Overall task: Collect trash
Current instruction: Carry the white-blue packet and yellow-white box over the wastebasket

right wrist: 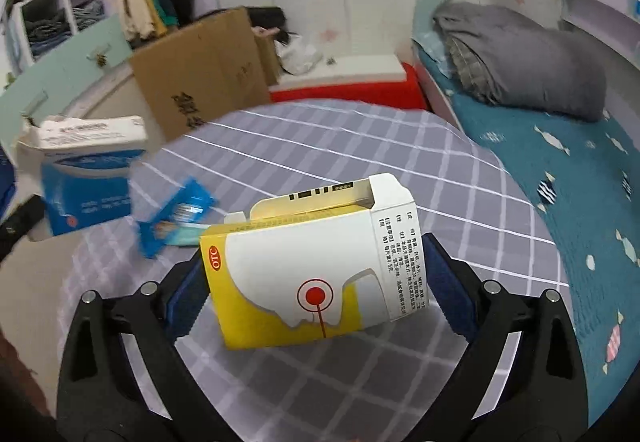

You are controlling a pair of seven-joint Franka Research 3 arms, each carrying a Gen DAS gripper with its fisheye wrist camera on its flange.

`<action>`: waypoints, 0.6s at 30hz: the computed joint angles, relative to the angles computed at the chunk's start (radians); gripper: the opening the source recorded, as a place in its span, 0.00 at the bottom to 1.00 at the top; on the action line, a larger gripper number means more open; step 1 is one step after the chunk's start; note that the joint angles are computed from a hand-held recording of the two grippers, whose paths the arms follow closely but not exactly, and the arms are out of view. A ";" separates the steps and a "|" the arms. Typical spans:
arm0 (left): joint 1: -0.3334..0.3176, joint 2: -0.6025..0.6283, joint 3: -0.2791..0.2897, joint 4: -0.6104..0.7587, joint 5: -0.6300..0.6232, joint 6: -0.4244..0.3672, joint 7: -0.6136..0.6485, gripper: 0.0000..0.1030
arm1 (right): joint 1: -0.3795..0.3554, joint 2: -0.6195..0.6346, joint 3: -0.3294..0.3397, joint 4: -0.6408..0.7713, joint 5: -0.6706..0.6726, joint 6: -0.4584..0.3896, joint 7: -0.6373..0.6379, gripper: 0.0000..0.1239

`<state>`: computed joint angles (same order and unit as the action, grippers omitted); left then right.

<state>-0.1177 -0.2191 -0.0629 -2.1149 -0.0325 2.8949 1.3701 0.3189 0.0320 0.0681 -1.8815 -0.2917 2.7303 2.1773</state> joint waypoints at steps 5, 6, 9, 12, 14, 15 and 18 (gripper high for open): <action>0.002 -0.079 0.055 -0.062 -0.044 0.003 0.035 0.01 | 0.048 0.018 0.033 0.070 -0.018 -0.005 0.001 0.76; 0.003 -0.095 0.068 -0.077 -0.053 0.005 0.042 0.01 | 0.060 0.026 0.038 0.088 -0.017 -0.006 -0.003 0.76; 0.016 -0.142 0.107 -0.116 -0.065 0.004 0.059 0.01 | 0.104 0.067 0.051 0.158 -0.002 -0.008 -0.025 0.76; 0.019 -0.176 0.167 -0.137 -0.094 -0.030 0.106 0.01 | 0.162 0.139 0.064 0.265 0.028 -0.023 -0.069 0.76; 0.040 -0.198 0.192 -0.156 -0.108 -0.042 0.119 0.01 | 0.204 0.190 0.063 0.339 0.041 -0.040 -0.088 0.76; 0.055 -0.207 0.204 -0.166 -0.113 -0.047 0.124 0.01 | 0.225 0.224 0.066 0.387 0.055 -0.053 -0.108 0.76; 0.105 -0.225 0.233 -0.190 -0.115 -0.048 0.132 0.01 | 0.289 0.309 0.058 0.508 0.075 -0.094 -0.140 0.76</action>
<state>-0.0123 -0.4441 0.1702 -2.3051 -0.1473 2.8467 1.5024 0.6084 0.3414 0.1263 -1.3730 -0.2171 2.6364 2.0371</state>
